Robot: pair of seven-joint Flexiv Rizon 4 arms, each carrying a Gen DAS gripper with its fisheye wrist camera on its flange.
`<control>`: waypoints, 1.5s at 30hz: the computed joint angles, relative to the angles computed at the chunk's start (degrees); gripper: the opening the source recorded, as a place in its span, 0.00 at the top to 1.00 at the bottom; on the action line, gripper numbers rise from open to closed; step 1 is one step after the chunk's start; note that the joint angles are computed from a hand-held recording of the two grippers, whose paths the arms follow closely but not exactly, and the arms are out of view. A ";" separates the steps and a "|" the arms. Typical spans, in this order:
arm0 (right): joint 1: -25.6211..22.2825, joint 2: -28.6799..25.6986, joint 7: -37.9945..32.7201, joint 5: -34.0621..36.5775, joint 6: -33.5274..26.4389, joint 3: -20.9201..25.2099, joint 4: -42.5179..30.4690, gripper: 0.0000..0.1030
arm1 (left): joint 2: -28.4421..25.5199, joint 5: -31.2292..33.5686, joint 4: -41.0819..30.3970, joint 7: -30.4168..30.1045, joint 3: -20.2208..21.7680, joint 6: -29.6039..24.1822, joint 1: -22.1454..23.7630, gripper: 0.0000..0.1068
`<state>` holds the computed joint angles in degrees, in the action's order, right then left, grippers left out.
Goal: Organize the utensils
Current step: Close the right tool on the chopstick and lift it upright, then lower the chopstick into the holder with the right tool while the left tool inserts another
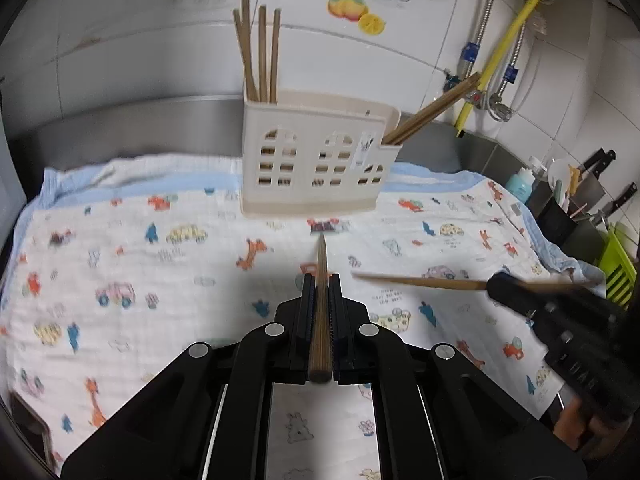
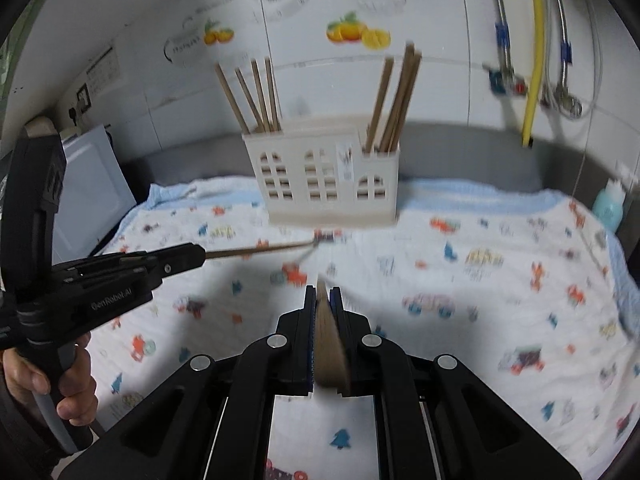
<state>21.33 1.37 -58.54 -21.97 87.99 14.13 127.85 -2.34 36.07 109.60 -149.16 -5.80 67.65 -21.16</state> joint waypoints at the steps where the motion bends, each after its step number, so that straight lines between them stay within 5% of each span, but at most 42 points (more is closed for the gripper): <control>1: 0.43 0.22 -2.13 2.30 -0.52 0.05 -0.76 0.94 | 0.25 -0.33 -0.23 0.76 0.04 -0.07 0.12 0.95; 8: 3.31 0.92 -18.35 17.53 -7.13 -0.42 -9.01 0.94 | 1.31 -2.06 -1.71 5.32 -0.29 -0.59 1.26 0.95; 15: 3.24 -0.69 -28.38 23.43 -15.10 -0.86 -19.42 0.94 | 1.80 -4.65 -4.98 11.72 -0.57 -0.94 2.47 0.95; 25: 1.58 -5.67 -28.16 18.65 -20.32 -1.56 -30.20 0.93 | 0.46 -3.37 -12.82 14.94 -0.38 -3.31 3.07 0.95; 45: 0.50 -14.03 -30.25 16.40 -28.35 -1.69 -40.58 0.93 | -9.57 8.76 -33.61 9.17 5.50 -11.03 -0.72 0.95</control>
<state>21.83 -12.67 -88.79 -5.57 59.64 12.44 87.27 -11.91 44.83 75.99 -139.99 -0.30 56.62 -21.88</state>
